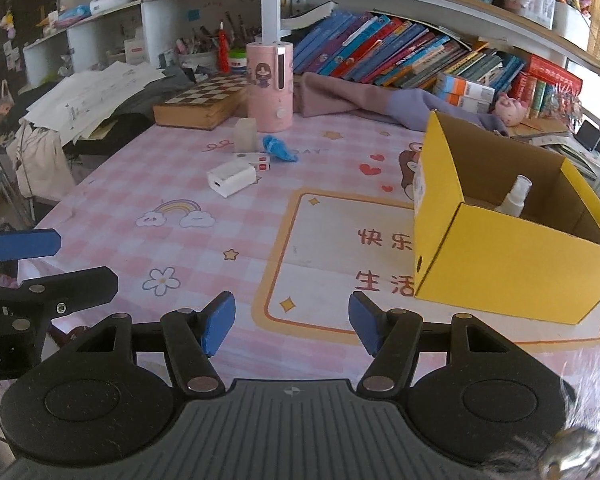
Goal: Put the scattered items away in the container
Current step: 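Withdraw both tools from the box back toward the table items, then move the right tool to the blue plastic bag while the left tool approaches a white charger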
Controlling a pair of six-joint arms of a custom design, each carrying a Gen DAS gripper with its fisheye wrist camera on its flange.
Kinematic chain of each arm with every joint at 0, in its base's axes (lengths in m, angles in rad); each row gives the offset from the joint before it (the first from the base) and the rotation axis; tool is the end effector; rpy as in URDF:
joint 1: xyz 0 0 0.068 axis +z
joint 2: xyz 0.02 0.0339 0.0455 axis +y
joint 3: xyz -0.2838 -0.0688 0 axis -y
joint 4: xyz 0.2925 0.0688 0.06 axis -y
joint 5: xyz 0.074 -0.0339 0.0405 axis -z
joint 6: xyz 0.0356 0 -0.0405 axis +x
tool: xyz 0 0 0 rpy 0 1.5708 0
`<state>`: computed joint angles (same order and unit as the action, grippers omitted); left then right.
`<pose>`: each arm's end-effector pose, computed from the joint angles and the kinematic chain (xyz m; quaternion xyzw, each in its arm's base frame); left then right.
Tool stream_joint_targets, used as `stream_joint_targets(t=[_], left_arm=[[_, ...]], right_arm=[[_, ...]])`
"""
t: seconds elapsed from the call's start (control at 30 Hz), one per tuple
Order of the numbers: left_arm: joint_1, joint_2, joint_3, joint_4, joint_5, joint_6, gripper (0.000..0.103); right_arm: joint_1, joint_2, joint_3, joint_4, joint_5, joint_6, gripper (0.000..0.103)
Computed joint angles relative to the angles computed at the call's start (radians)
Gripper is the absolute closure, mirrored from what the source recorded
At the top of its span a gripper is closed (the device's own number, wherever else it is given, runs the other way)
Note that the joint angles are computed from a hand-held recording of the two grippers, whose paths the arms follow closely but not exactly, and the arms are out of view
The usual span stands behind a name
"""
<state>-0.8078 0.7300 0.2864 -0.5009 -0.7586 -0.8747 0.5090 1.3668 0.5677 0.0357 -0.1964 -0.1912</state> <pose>0.1262 -0.0965 0.1505 -0.1436 0.8794 0.0215 0.4533 0.2483 0.1465 0.1483 -0.3501 0.8465 0.1509 0.3717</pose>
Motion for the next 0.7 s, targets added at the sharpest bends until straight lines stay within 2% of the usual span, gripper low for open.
stream_joint_targets(t=[0.27,0.7], left_arm=[[0.107,0.046,0.002,0.096,0.055,0.098,0.028],[0.363,0.165,0.019,0.290,0.191,0.281,0.028]], right_arm=[[-0.010,0.087,0.069,0.015,-0.018,-0.011,0.040],[0.004,0.301,0.284,0.005,-0.051,-0.026,0.040]])
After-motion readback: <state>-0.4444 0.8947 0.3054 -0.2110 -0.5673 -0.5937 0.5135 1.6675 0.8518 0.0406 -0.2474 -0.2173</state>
